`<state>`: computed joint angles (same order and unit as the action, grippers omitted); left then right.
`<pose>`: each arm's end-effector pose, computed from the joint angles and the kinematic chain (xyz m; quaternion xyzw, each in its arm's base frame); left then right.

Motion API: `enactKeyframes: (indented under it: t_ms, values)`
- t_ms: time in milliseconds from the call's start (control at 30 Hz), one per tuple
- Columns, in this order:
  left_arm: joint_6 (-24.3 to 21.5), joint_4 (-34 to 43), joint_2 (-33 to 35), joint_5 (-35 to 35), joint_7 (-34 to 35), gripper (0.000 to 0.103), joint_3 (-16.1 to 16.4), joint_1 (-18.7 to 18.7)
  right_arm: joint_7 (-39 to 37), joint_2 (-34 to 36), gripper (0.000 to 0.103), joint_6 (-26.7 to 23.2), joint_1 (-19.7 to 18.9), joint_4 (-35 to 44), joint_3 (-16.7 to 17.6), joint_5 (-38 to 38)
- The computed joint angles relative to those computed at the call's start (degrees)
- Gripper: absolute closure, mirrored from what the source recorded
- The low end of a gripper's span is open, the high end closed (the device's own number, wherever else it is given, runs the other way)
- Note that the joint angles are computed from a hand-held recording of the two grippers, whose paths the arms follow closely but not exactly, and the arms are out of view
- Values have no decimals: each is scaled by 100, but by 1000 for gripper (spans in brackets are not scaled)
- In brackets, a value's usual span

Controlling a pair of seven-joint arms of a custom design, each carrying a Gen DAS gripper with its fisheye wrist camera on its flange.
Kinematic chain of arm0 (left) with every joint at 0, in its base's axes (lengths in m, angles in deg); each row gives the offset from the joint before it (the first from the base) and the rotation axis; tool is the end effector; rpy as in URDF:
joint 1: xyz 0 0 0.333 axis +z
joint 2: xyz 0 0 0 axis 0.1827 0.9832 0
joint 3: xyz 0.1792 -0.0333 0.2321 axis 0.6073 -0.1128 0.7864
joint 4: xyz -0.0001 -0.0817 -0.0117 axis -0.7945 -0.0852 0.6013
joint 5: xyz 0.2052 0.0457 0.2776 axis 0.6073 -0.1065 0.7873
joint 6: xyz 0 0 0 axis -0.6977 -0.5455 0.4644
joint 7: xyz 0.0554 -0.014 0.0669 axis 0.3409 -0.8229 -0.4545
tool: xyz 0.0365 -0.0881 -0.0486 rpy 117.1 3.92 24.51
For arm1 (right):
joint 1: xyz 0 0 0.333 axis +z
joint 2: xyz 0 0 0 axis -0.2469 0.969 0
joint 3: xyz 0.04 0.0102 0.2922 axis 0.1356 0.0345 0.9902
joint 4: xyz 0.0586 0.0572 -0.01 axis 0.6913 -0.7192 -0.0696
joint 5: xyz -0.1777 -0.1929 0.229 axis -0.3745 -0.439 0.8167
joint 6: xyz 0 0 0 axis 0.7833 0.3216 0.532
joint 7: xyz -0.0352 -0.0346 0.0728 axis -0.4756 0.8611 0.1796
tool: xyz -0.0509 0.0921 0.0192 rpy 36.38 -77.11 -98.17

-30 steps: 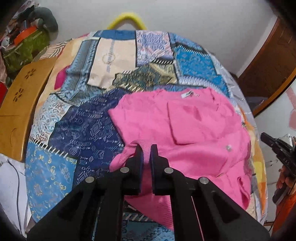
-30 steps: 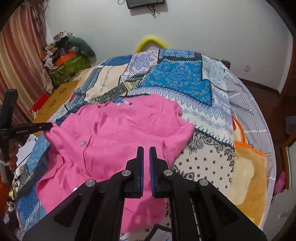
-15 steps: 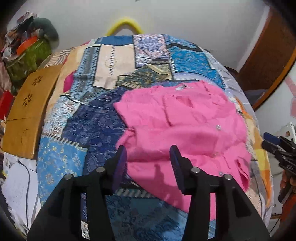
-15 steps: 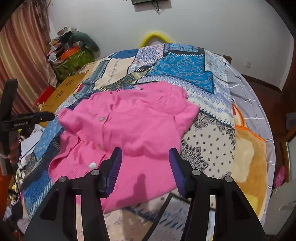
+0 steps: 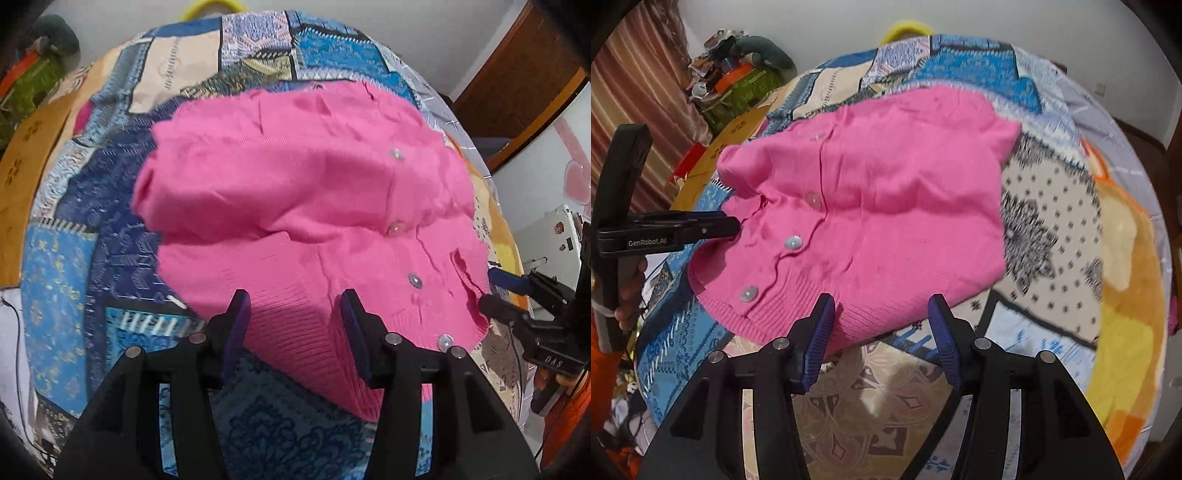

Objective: Fold small clothes
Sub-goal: 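Grasp the ribbed hem edge of the cardigan with both tools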

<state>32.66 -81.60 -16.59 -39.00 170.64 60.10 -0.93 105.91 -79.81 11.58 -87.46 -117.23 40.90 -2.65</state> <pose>0.5793 -0.2844 0.5147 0.4142 -0.8876 0.2010 0.0114 0.3564 0.5371 0.5532 -0.5809 0.7677 -0.0929 0.2540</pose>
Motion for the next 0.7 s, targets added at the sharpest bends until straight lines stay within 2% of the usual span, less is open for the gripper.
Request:
enactKeyframes:
  t_ms: [367,467,567,633,700]
  values:
    - [350,122,295,344,-441,53,88,-82,-44,-87,55,543,225,-535,108,121]
    - [321,295,431,348,-545,54,62,-71,-46,-51,64,569,219,-546,154,57]
    - [435,314,472,431,-545,63,47,-91,-90,-28,73,607,258,-611,183,31]
    - [509,289,470,449,-507,75,28,-83,-100,-25,83,606,277,-641,186,-17]
    - [552,272,462,455,-513,80,23,-76,-85,-34,85,676,341,-737,183,-19]
